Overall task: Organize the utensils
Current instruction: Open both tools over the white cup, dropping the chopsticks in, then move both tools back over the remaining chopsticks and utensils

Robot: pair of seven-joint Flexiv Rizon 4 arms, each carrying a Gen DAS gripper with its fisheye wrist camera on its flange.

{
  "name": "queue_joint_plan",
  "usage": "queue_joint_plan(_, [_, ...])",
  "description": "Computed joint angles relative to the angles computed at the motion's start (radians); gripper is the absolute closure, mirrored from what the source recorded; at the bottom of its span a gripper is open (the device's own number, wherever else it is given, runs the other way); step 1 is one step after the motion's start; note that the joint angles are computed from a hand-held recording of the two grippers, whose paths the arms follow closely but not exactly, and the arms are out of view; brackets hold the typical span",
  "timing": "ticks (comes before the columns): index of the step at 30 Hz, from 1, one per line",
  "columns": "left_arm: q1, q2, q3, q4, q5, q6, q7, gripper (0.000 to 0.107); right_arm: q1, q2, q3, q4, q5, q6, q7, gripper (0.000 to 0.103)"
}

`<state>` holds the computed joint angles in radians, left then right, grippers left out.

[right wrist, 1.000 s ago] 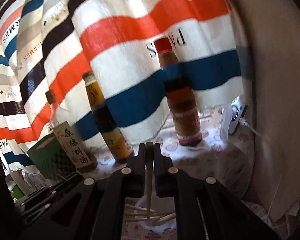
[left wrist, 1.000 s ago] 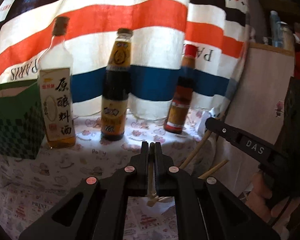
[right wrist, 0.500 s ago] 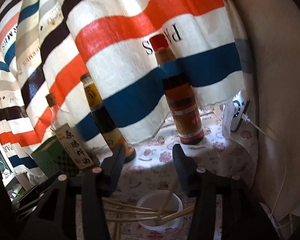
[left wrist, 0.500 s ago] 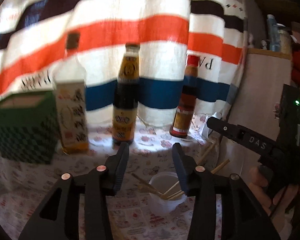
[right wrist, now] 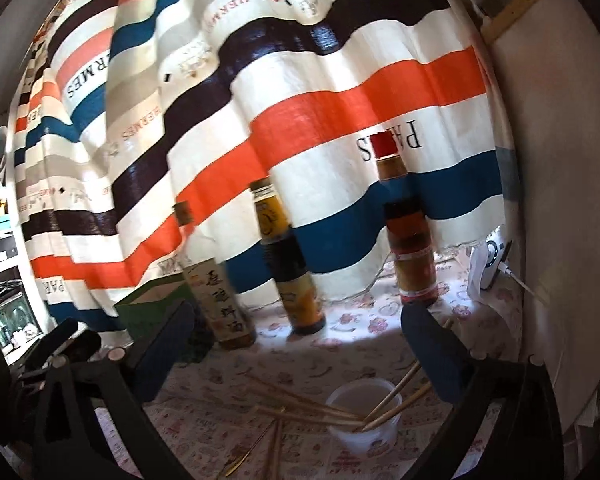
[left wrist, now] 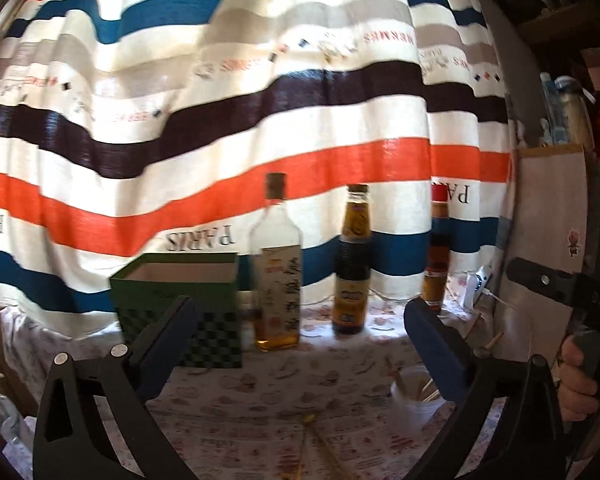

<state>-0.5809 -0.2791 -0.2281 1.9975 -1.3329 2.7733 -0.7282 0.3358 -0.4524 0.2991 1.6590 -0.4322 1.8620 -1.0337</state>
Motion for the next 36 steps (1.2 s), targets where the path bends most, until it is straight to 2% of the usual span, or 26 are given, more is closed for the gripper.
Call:
queue_joint_plan(2, [-0.006, 0.018, 0.007, 0.045, 0.009, 0.02, -0.03, 0.004, -0.113, -0.01, 0.141, 0.009, -0.064, -0.039, -0.006, 0.0])
queue_joint_plan(3, [-0.007, 0.032, 0.011, 0.079, 0.024, 0.023, -0.055, 0.004, -0.139, -0.005, 0.174, 0.024, -0.086, -0.052, -0.001, 0.0])
queue_joint_plan(4, [-0.01, 0.043, 0.014, 0.11, 0.035, 0.024, -0.074, 0.004, -0.137, 0.008, 0.174, 0.044, -0.077, -0.052, -0.008, 0.0])
queue_joint_plan(5, [-0.013, 0.053, 0.016, 0.144, 0.044, 0.029, -0.104, 0.004, -0.108, 0.03, 0.141, 0.071, -0.049, -0.039, -0.019, 0.0])
queue_joint_plan(6, [-0.019, 0.057, 0.015, 0.17, 0.031, 0.041, -0.135, 0.004, -0.053, 0.053, 0.076, 0.1, -0.025, -0.017, -0.015, 0.0])
queue_joint_plan(7, [-0.03, 0.054, 0.006, 0.177, -0.028, 0.06, -0.149, 0.004, 0.01, 0.079, 0.009, 0.137, 0.011, 0.004, -0.02, 0.0])
queue_joint_plan(8, [-0.043, 0.042, -0.007, 0.169, -0.113, 0.089, -0.149, 0.004, 0.045, 0.092, -0.026, 0.16, 0.031, 0.014, -0.026, 0.0])
queue_joint_plan(9, [-0.047, 0.038, -0.01, 0.178, -0.136, 0.094, -0.165, 0.004, 0.075, 0.103, -0.054, 0.185, 0.052, 0.027, -0.034, 0.0])
queue_joint_plan(14, [-0.036, 0.038, 0.022, 0.331, -0.002, 0.046, -0.378, 0.004, 0.172, 0.095, -0.129, 0.244, 0.13, 0.055, -0.077, 0.0])
queue_joint_plan(16, [-0.026, 0.025, 0.031, 0.364, 0.028, 0.036, -0.443, 0.004, 0.16, 0.069, -0.11, 0.233, 0.111, 0.016, -0.081, 0.0])
queue_joint_plan(18, [-0.013, 0.022, 0.034, 0.382, 0.034, -0.007, -0.483, 0.004, 0.229, 0.062, -0.178, 0.229, 0.13, -0.046, -0.088, 0.0])
queue_joint_plan(22, [-0.008, 0.005, 0.036, 0.384, 0.007, -0.042, -0.495, 0.004, 0.325, 0.054, -0.273, 0.247, 0.154, -0.064, -0.11, 0.0])
queue_joint_plan(26, [-0.002, -0.006, 0.033, 0.378, -0.004, -0.1, -0.492, 0.004, 0.34, 0.042, -0.278, 0.243, 0.166, -0.087, -0.109, 0.0])
queue_joint_plan(30, [0.0, -0.019, 0.032, 0.361, -0.026, -0.146, -0.473, 0.004, 0.417, 0.038, -0.359, 0.251, 0.17, -0.117, -0.087, 0.0])
queue_joint_plan(32, [-0.005, -0.028, 0.028, 0.349, -0.055, -0.15, -0.461, 0.004, 0.409, 0.031, -0.347, 0.246, 0.157, -0.131, -0.083, 0.0])
queue_joint_plan(36, [-0.005, -0.024, 0.029, 0.352, -0.067, -0.163, -0.482, 0.004, 0.492, 0.031, -0.445, 0.261, 0.138, -0.138, -0.056, 0.0])
